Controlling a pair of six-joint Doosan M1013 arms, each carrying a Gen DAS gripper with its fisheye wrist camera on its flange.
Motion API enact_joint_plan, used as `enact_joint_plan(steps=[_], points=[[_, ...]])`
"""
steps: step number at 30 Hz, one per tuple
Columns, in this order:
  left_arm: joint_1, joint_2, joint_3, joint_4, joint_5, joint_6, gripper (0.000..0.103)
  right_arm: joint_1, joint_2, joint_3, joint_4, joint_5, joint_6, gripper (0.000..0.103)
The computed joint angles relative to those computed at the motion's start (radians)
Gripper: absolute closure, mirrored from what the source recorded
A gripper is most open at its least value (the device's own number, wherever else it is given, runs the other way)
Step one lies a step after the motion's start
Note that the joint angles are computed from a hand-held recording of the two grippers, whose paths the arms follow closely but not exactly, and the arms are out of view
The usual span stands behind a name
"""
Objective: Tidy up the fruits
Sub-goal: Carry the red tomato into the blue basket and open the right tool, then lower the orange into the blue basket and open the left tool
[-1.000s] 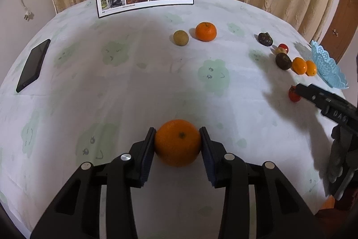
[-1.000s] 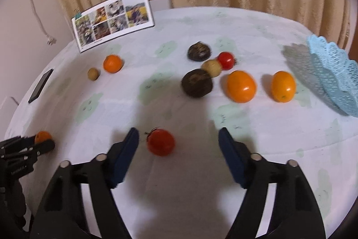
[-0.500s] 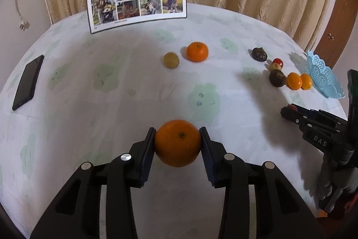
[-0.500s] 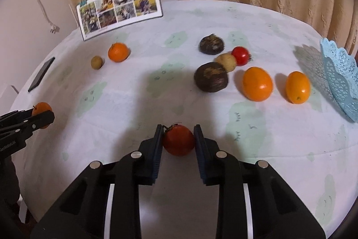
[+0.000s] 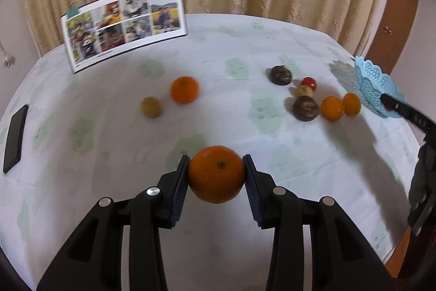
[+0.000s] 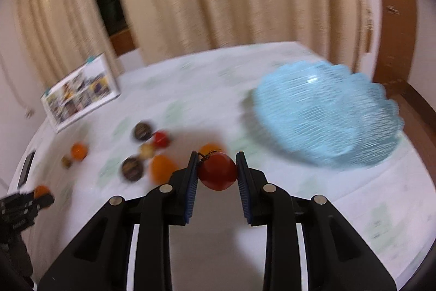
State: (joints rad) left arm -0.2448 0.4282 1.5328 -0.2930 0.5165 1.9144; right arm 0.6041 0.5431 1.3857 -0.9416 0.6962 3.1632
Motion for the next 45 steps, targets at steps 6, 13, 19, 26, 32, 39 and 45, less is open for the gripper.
enact_joint_plan(steps=[6, 13, 19, 26, 32, 39, 45], points=[[-0.041, 0.016, -0.038, 0.007, 0.015, 0.021, 0.063, -0.054, -0.039, 0.069, -0.062, 0.05, 0.12, 0.075], [-0.094, 0.038, -0.091, -0.029, 0.029, 0.09, 0.063, -0.09, -0.05, 0.11, -0.062, 0.077, 0.184, 0.072], [-0.136, 0.066, -0.148, -0.097, 0.059, 0.186, 0.063, -0.082, -0.066, 0.154, -0.172, 0.13, 0.347, 0.053], [-0.188, 0.116, -0.231, -0.177, 0.107, 0.286, 0.063, -0.053, -0.063, 0.179, -0.281, 0.278, 0.525, 0.04], [-0.225, 0.173, -0.321, -0.226, 0.16, 0.336, 0.063, -0.044, -0.074, 0.209, -0.317, 0.326, 0.623, 0.04], [-0.256, 0.24, -0.42, -0.25, 0.234, 0.342, 0.063, -0.048, -0.081, 0.222, -0.304, 0.356, 0.686, 0.039], [-0.272, 0.267, -0.455, -0.254, 0.266, 0.339, 0.061, -0.049, -0.078, 0.215, -0.298, 0.369, 0.686, 0.035]])
